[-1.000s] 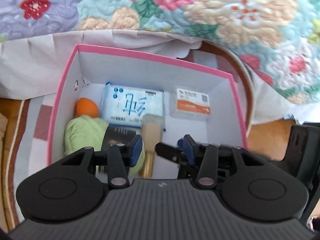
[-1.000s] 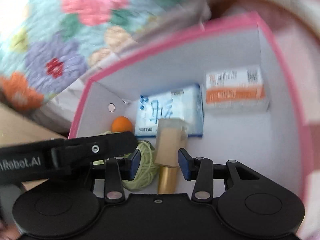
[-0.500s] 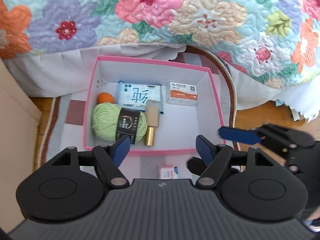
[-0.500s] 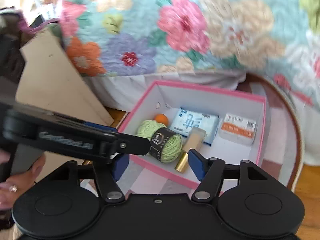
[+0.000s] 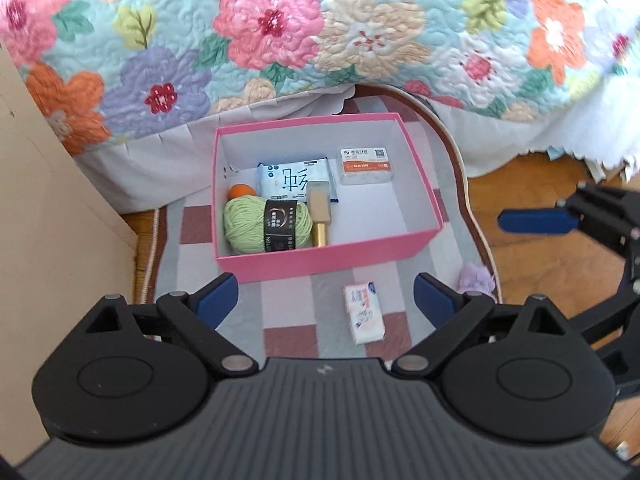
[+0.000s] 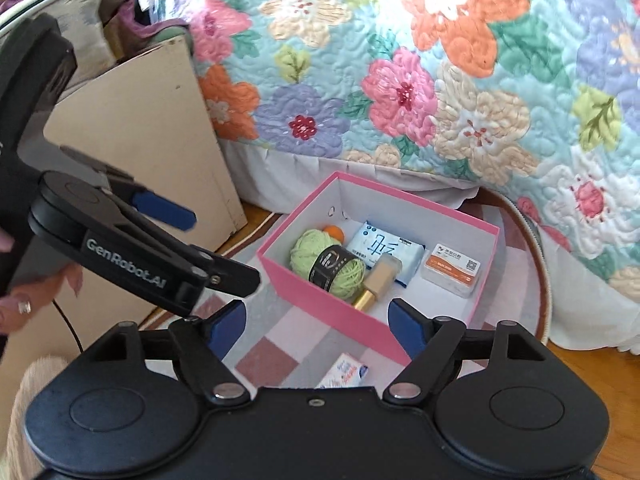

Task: Organize objects
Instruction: 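Withdraw the left tool and move it to the small white wipes packet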

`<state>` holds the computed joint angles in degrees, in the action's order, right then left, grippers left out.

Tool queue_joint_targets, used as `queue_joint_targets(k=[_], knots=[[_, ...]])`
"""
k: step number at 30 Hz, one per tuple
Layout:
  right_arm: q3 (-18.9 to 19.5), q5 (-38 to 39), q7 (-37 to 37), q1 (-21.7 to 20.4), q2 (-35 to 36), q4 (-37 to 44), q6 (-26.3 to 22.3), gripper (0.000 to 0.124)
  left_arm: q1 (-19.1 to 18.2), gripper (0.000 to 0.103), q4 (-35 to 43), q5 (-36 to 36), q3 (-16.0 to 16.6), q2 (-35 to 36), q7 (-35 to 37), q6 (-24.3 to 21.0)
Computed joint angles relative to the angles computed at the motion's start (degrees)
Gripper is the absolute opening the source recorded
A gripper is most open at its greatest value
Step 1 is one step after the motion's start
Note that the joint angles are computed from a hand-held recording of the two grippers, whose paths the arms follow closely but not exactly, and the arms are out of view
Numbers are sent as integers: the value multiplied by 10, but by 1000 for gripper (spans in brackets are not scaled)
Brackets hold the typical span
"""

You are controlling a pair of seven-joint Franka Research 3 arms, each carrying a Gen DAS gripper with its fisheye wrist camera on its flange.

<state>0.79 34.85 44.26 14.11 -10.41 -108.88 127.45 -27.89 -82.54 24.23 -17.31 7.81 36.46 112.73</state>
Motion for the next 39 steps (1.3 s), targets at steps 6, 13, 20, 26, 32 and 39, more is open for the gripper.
queue_joint_targets(k=[6, 13, 20, 26, 32, 39], knots=[[0, -18, -19, 4, -44, -29, -14, 82, -14, 96, -21, 11, -12, -27, 2, -26], [9, -54, -45, 16, -100, -96, 8, 82, -12, 99, -82, -11, -23, -61, 7, -6], [-2, -12, -106, 39, -149, -194, 68, 92, -1, 102, -172, -32, -24, -97, -31, 69], [19, -40, -85, 51, -169, -275, 182, 92, 20, 102, -270, -78, -18, -118, -61, 186], [7, -10, -68, 75, -139, -306, 259, 92, 29, 102, -315, -27, -20, -103, -120, 248], [28, -70, 1, 54, -78, -294, 286, 89, 32, 99, -319, 50, -11, -60, -184, 315]])
